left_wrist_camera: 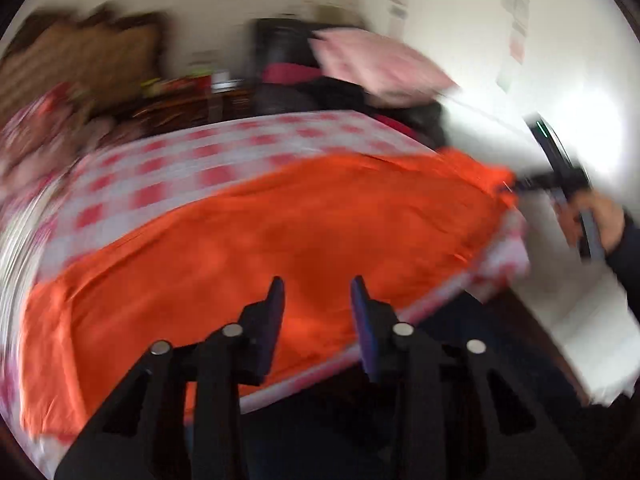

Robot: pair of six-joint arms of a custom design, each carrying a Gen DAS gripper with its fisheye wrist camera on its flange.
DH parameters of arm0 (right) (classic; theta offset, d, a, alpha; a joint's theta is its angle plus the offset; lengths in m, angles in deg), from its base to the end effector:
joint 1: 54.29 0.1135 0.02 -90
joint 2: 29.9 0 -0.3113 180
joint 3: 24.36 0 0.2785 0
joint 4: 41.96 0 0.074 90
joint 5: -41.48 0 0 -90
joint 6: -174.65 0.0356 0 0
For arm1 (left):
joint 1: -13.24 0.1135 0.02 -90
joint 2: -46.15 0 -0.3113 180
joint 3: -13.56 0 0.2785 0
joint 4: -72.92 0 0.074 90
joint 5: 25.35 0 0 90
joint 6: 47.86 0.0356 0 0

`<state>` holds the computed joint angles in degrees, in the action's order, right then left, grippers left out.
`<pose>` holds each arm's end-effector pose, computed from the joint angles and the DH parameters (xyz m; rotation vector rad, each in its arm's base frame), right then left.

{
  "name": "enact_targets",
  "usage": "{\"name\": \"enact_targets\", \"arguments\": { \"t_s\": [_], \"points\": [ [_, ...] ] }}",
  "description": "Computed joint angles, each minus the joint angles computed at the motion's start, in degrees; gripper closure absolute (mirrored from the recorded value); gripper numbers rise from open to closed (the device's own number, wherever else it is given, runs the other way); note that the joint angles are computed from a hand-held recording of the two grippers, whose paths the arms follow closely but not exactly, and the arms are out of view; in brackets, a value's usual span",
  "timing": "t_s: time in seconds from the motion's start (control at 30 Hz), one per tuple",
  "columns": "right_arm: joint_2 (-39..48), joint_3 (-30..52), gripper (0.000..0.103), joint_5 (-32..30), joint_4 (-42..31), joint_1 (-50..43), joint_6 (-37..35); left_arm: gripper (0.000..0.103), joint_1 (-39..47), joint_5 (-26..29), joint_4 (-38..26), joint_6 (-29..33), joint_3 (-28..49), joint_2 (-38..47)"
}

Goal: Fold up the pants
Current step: 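Open the right tool to release the waistband on the folded pants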

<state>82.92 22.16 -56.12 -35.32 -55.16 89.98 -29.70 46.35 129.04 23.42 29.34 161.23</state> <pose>0.3079 0.0000 0.0511 0.0942 2.6094 0.2008 0.1435 -0.1182 0.0468 0.3228 2.2623 -0.1905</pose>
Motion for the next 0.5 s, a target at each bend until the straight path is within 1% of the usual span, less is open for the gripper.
{"name": "enact_targets", "arguments": {
  "t_s": [0.03,0.07,0.1,0.17,0.27,0.33,0.37,0.4,0.43,0.47,0.5],
  "points": [
    [-0.2,-0.2,0.087,-3.5,0.0,-1.6,0.2,0.070,-3.9,-1.1,-5.7,1.2,5.4,0.8],
    [0.1,0.2,0.086,-6.9,-0.8,-3.1,0.2,0.070,-5.6,-0.7,-7.5,2.0,8.7,2.6],
    [0.4,0.8,0.086,-8.8,-1.9,-4.1,0.1,0.070,-6.9,-0.4,-9.6,3.3,12.4,4.7],
    [1.2,1.7,0.086,-13.0,-3.6,-6.3,0.4,0.070,-9.9,-3.8,-15.3,5.7,19.4,8.5],
    [2.2,1.9,0.086,-16.1,-3.5,-8.2,-0.3,0.071,-12.3,-10.4,-18.7,8.6,25.0,13.5],
    [3.5,2.4,0.086,-16.1,-3.4,-8.4,-0.8,0.073,-14.1,-14.5,-21.2,10.2,27.6,16.3],
    [4.1,2.6,0.085,-15.1,-3.1,-8.2,-1.0,0.074,-15.5,-17.1,-23.5,10.6,29.7,17.3],
    [4.3,2.4,0.081,-13.8,-2.1,-7.6,-1.2,0.075,-16.6,-20.1,-25.2,10.9,31.4,18.8],
    [4.2,1.7,0.077,-13.0,-1.1,-7.3,-1.4,0.079,-17.4,-21.8,-26.9,10.7,32.9,19.5],
    [4.1,1.4,0.072,-11.8,-0.3,-6.7,-1.4,0.085,-17.8,-23.4,-27.4,11.1,33.8,20.2],
    [3.9,0.7,0.066,-9.7,1.0,-5.9,-1.6,0.089,-18.3,-24.9,-27.7,11.1,34.3,20.6]
  ]
}}
